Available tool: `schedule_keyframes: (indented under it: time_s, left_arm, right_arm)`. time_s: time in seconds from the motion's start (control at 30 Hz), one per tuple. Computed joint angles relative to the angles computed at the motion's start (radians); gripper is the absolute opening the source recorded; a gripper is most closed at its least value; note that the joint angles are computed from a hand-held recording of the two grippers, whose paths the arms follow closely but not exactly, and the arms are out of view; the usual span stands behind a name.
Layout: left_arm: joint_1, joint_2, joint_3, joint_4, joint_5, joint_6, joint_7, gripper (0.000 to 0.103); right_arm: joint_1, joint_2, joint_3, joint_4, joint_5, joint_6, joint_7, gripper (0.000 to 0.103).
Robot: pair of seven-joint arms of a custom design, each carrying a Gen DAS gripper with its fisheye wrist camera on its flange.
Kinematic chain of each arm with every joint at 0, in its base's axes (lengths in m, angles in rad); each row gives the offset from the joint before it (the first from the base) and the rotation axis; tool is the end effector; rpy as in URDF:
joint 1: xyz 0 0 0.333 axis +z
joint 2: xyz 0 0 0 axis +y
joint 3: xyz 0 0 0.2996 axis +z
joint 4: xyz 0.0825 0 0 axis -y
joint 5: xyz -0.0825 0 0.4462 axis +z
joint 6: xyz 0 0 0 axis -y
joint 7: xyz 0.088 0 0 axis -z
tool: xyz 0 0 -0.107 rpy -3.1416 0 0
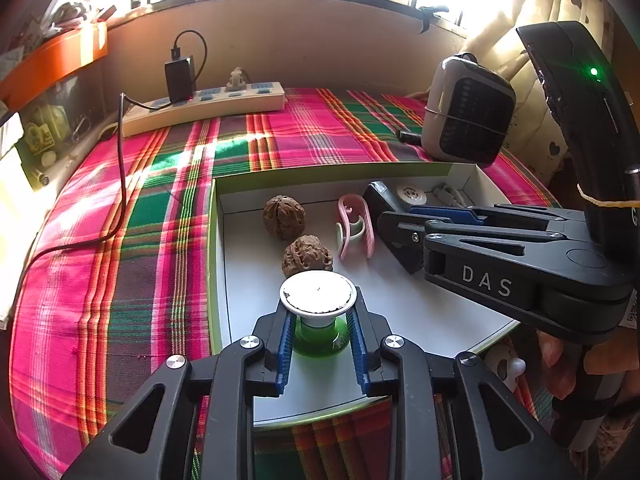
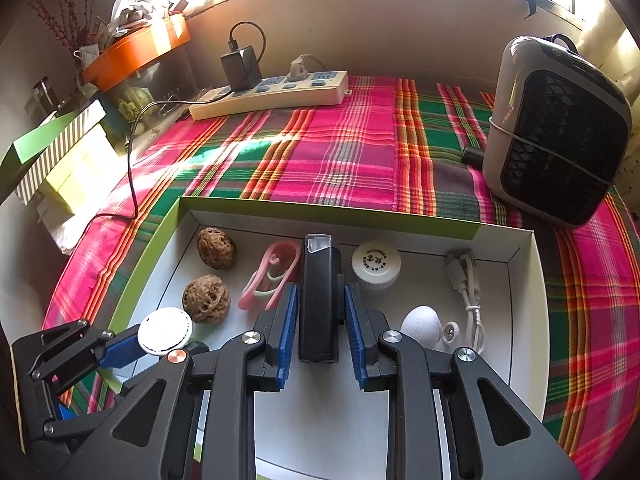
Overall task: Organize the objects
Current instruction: 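Lower the black object into the box while the left gripper lowers the container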
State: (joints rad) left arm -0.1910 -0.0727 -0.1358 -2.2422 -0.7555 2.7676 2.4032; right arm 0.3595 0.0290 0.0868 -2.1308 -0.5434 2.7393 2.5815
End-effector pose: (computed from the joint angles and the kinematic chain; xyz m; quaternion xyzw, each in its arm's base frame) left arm 0.5795 -0.1659 0.4059 -0.4630 0.8119 -0.3338 0.1225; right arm 0.5661 0.2930 0.4049 -0.6260 0.7094 -0.1855 0.2654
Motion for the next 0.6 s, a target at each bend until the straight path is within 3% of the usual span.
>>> schedule_keyframes:
  time_s: [0.6]
  left_arm:
    - [-0.008,-0.020,0.009,-0.018,-0.014,-0.006,0.013,0.034]
  right_arm:
    - [-0.008,-0.019,0.006,-0.017,-0.019,0.011,0.033,0.027]
